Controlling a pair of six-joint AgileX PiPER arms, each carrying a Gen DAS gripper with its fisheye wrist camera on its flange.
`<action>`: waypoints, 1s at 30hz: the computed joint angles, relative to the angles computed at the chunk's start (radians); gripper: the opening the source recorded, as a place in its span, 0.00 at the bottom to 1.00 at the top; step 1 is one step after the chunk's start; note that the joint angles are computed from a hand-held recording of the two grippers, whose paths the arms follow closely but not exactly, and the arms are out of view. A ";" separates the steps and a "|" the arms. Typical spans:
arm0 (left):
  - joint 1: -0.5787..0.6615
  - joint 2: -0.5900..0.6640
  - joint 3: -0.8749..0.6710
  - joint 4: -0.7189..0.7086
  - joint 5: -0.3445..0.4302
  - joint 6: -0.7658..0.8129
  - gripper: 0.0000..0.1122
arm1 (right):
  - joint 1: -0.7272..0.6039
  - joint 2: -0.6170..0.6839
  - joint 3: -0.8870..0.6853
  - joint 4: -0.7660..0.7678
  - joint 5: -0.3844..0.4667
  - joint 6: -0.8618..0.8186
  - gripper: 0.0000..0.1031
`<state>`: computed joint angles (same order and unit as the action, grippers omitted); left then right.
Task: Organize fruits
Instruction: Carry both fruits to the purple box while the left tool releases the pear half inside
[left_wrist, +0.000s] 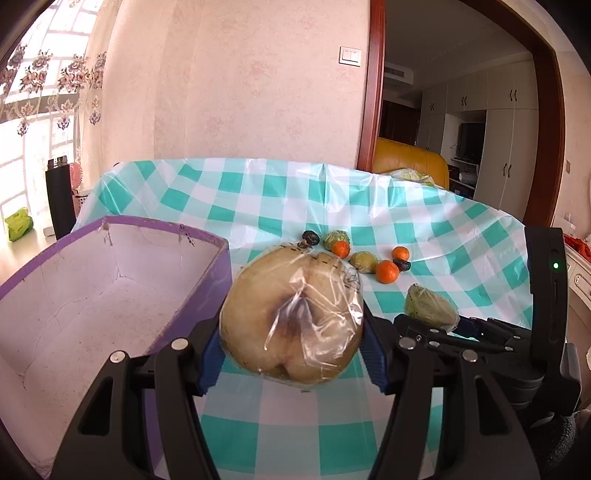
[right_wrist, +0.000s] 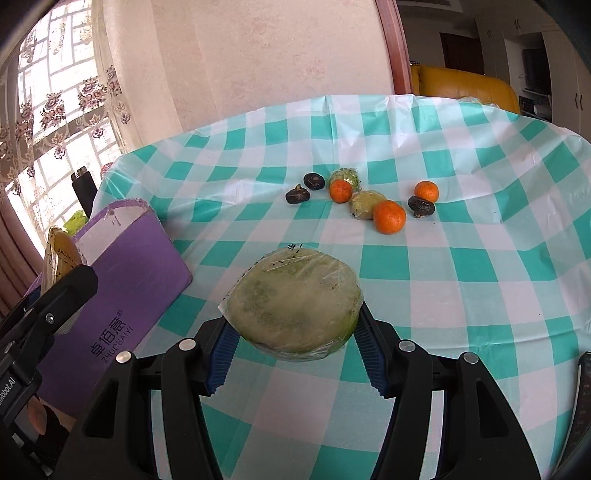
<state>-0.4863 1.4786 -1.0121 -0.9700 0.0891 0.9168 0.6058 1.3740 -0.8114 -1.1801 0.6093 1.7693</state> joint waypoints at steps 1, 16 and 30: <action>0.011 -0.037 0.016 0.016 -0.007 -0.007 0.55 | 0.032 0.005 -0.020 -0.016 0.015 0.000 0.56; 0.420 -0.197 0.036 0.413 0.081 -0.305 0.55 | 0.232 0.235 -0.393 0.011 -0.002 -0.240 0.57; 0.585 0.001 -0.082 0.758 0.213 -0.549 0.55 | 0.199 0.751 -1.233 0.653 0.178 -1.103 0.57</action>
